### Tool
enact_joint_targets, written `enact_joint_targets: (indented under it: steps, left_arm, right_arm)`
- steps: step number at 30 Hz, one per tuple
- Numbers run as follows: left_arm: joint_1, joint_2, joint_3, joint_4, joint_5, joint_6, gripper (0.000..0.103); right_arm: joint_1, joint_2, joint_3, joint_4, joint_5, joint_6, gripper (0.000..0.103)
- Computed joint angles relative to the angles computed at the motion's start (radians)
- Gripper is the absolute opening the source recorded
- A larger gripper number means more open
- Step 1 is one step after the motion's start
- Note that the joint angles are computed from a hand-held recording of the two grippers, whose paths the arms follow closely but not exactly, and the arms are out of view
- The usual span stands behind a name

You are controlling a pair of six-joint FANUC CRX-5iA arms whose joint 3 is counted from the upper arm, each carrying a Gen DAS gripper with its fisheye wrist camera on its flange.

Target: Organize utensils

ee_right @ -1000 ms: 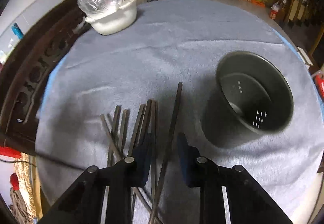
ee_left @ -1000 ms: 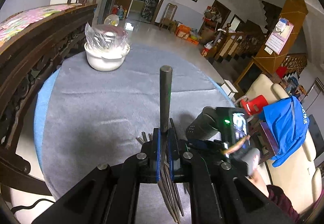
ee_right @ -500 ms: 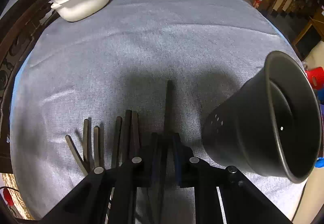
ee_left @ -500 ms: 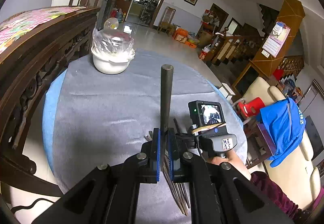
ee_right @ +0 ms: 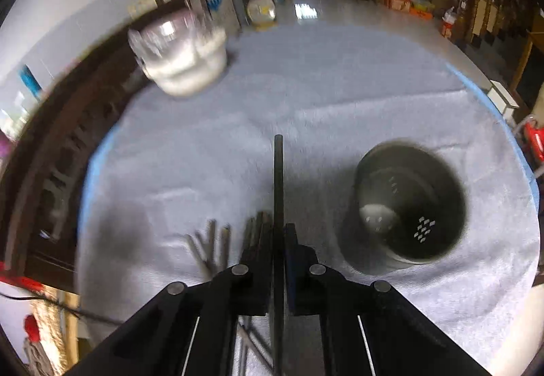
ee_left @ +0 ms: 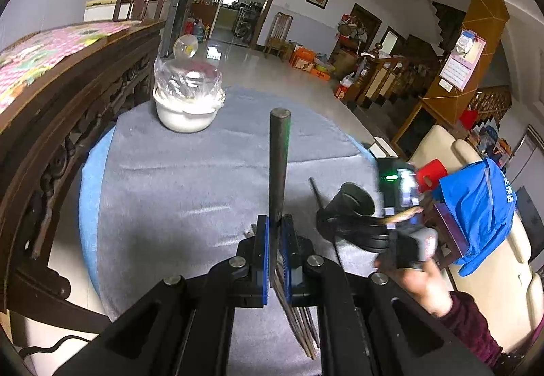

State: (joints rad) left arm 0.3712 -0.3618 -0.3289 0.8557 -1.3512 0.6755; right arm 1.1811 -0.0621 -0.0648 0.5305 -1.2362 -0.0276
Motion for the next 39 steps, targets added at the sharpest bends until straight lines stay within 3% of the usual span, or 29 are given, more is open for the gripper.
enact_joint_targets:
  steps: [3,7,10,13,23,29,39]
  left_arm:
    - [-0.021,0.000,0.014,0.003,0.006,0.010,0.007]
    - [-0.069,0.000,0.040,-0.001,0.026,0.031,0.007]
    - [-0.120,0.001,0.061,-0.002,0.056,0.048,0.007]
    - [-0.187,0.017,0.095,-0.014,0.096,0.077,0.007]
    - [-0.422,0.120,0.201,-0.004,0.264,0.156,0.007]
    - [-0.514,0.185,0.214,-0.035,0.344,0.203,0.007]
    - [-0.554,0.240,0.212,-0.175,0.304,0.286,0.007]
  right_arm:
    - [0.046,-0.102,-0.099,0.130,0.061,-0.107,0.007]
    - [0.103,-0.227,-0.257,0.424,0.100,-0.305,0.007]
    - [0.117,-0.286,-0.343,0.630,0.068,-0.412,0.007]
    - [0.081,-0.324,-0.394,0.707,0.077,-0.478,0.007]
    - [-0.103,-0.326,-0.479,0.828,0.099,-0.600,0.007]
    - [-0.171,-0.301,-0.492,0.878,0.117,-0.578,0.007]
    - [-0.142,-0.315,-0.552,0.870,0.122,-0.577,0.007]
